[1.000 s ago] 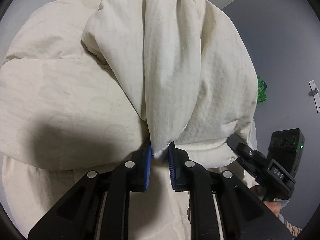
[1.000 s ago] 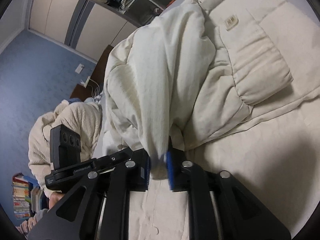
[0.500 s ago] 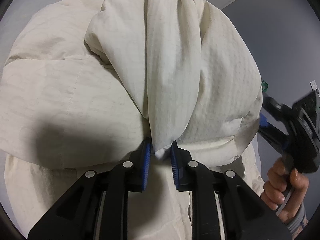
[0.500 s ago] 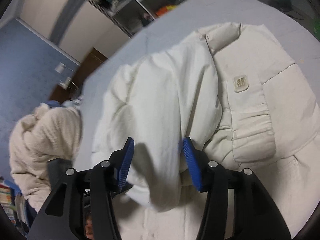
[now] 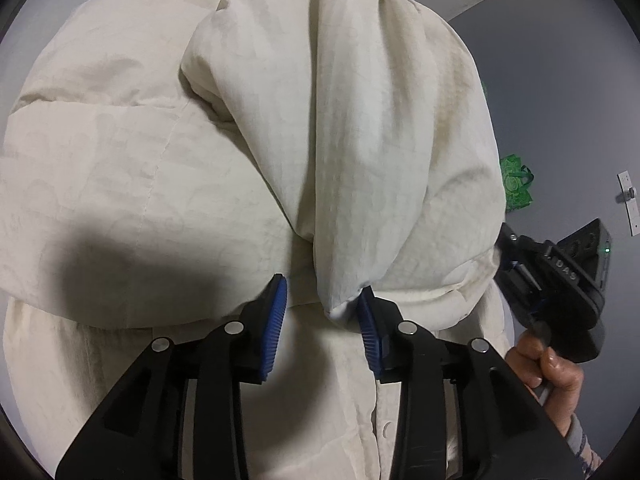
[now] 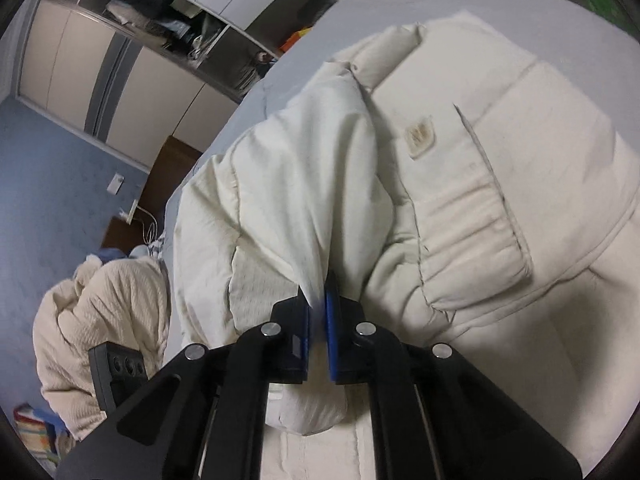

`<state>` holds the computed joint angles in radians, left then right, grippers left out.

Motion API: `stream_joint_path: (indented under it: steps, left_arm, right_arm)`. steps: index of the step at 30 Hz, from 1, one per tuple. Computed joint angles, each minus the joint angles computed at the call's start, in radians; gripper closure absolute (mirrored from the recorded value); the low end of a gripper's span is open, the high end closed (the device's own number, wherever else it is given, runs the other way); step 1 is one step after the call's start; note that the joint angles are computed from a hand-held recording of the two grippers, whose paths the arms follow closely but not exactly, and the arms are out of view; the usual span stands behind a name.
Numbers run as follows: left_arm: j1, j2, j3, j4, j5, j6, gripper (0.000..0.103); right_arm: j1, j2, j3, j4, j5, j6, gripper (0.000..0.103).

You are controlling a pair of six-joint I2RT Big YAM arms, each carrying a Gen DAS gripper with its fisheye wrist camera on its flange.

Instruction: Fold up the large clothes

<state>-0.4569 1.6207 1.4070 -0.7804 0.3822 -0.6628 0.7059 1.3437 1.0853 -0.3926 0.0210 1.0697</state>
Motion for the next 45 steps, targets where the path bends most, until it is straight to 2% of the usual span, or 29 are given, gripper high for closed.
stream_joint_path:
  steps: [3,5,6,7,13,19,23,25,26,28,32,38,41,43,44,45]
  left_arm:
    - [0.009,-0.009,-0.005,0.000,0.012,-0.007,0.064]
    - [0.010,-0.016,0.003,-0.015,0.002,-0.004,0.054]
    - [0.012,-0.026,0.000,-0.006,-0.004,-0.006,0.047]
    - [0.011,-0.036,-0.010,0.008,-0.011,-0.007,0.045]
    - [0.018,-0.070,-0.007,0.035,-0.036,0.031,0.045]
    - [0.038,-0.069,-0.016,0.056,-0.005,0.028,0.045]
    - [0.032,-0.067,-0.008,0.056,0.030,0.042,0.053]
    - [0.029,-0.058,-0.001,0.008,0.029,0.084,0.072]
    - [0.028,-0.051,-0.005,-0.008,0.031,0.089,0.075]
    - [0.040,-0.043,-0.039,-0.002,0.066,0.052,0.078]
    - [0.065,-0.050,-0.110,0.059,0.129,-0.016,0.079]
    - [0.068,-0.062,-0.156,0.093,0.129,-0.006,0.078]
    - [0.073,-0.084,-0.184,0.132,0.147,-0.036,0.068]
    - [0.071,-0.083,-0.161,0.123,0.138,-0.047,0.047]
    - [0.062,-0.089,-0.162,0.122,0.124,-0.051,0.042]
    - [0.061,-0.101,-0.164,0.111,0.110,-0.044,0.036]
  right_arm:
    - [-0.007,0.004,-0.009,0.015,-0.014,0.005,0.099]
    - [-0.009,0.003,-0.006,0.015,-0.024,-0.003,0.099]
    - [-0.005,0.005,-0.001,0.014,-0.022,-0.006,0.099]
    - [-0.006,0.005,-0.001,0.015,-0.024,-0.010,0.099]
    - [-0.014,-0.010,-0.010,0.027,-0.039,-0.017,0.099]
    - [-0.016,-0.015,-0.013,0.034,-0.041,-0.032,0.099]
    - [-0.024,-0.018,-0.024,0.044,-0.049,-0.034,0.099]
    - [-0.024,-0.021,-0.037,0.057,-0.050,-0.030,0.099]
    - [-0.024,-0.019,-0.037,0.059,-0.052,-0.027,0.099]
    - [-0.028,-0.017,-0.049,0.078,-0.063,-0.016,0.099]
    - [-0.023,-0.010,-0.063,0.106,-0.070,0.001,0.099]
    - [-0.018,-0.008,-0.076,0.130,-0.092,-0.011,0.097]
    - [-0.020,-0.019,-0.074,0.120,-0.103,-0.018,0.087]
    - [-0.021,-0.035,-0.073,0.099,-0.106,-0.028,0.081]
    - [-0.021,-0.044,-0.073,0.086,-0.104,-0.035,0.073]
    - [-0.021,-0.060,-0.074,0.062,-0.097,-0.047,0.069]
